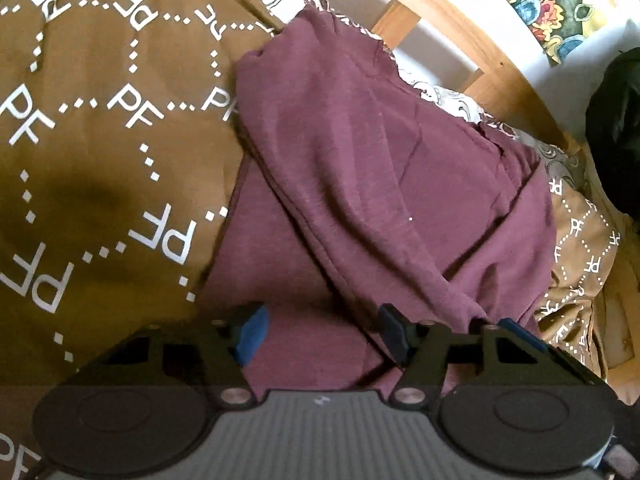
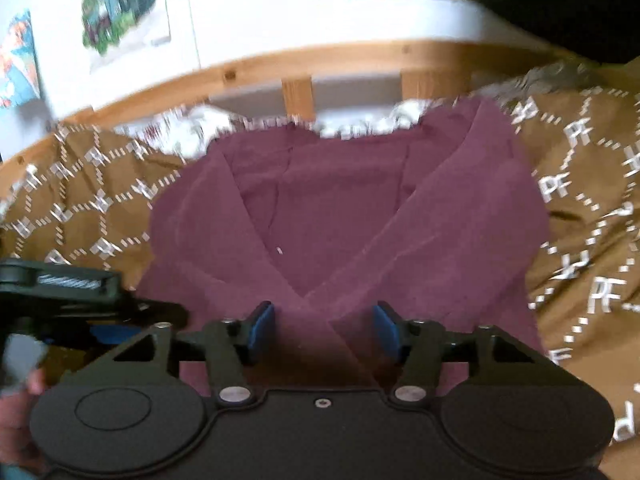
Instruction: Fold small clothes
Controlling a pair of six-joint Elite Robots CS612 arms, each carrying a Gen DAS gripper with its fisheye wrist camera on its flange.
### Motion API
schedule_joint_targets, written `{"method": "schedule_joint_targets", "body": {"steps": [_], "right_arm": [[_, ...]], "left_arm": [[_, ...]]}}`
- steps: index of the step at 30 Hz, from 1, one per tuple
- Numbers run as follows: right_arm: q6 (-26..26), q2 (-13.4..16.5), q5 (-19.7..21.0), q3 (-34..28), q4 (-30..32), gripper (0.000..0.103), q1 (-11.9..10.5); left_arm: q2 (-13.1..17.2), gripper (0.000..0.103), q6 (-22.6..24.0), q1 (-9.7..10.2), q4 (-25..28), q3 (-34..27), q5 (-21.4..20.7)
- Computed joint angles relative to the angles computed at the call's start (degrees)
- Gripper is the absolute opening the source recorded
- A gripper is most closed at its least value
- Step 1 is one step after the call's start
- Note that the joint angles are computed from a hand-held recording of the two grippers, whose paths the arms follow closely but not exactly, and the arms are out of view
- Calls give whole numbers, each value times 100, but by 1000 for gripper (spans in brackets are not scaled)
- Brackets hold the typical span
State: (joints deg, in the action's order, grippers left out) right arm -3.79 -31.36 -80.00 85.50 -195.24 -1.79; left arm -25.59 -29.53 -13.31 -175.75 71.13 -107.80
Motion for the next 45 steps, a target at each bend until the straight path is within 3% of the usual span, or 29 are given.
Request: {"method": "schedule_joint_targets", "body": {"steps": [4, 5, 6, 8, 9, 11, 14, 17, 20, 27, 32, 37, 45], "right_arm": [[-458, 88, -518, -111, 206, 52, 52], [-498, 80, -554, -72, 160, 53, 42], [-524, 56, -589, -10, 67, 54, 31], [-578, -5, -586, 148, -194, 62, 1], [-622, -56, -554, 262, -315, 66, -25], [-807, -183, -421, 538, -574, 79, -80], [-1231, -413, -289, 993, -853, 96, -144], [-1515, -626, -217, 1421, -1113, 102, -198], [-1656, -842, -180, 1795, -1194, 102, -271], [-2073, -1106, -49, 2157, -946, 102, -288], [-2691, -1175, -788, 2069, -119, 102, -91], [-2942, -1062, -1393, 1924, 351, 102, 24], [-3083, -820, -1661, 1721, 238, 102, 59]], "left_arm": [[3, 66, 54, 5, 36, -19, -27], [-3, 69, 67, 5, 21, -7, -42], [-4, 78, 76, 13, 6, -5, -87], [-7, 95, 187, 55, 60, -41, -429], [-23, 99, 247, 81, 94, -48, -626], [-67, 101, 312, 106, -68, 9, -779], [-209, 102, 622, 99, -400, 228, -682], [-418, 102, 1123, 80, -528, 496, -428], [-607, 102, 1461, 47, -666, 738, -172], [-1142, 102, 2173, 36, -740, 1545, -159], [-1392, 102, 2354, -28, -573, 2017, 5], [-1490, 102, 2665, -150, -161, 2212, 376], [-1504, 102, 3565, -437, 260, 2273, 1289]]}}
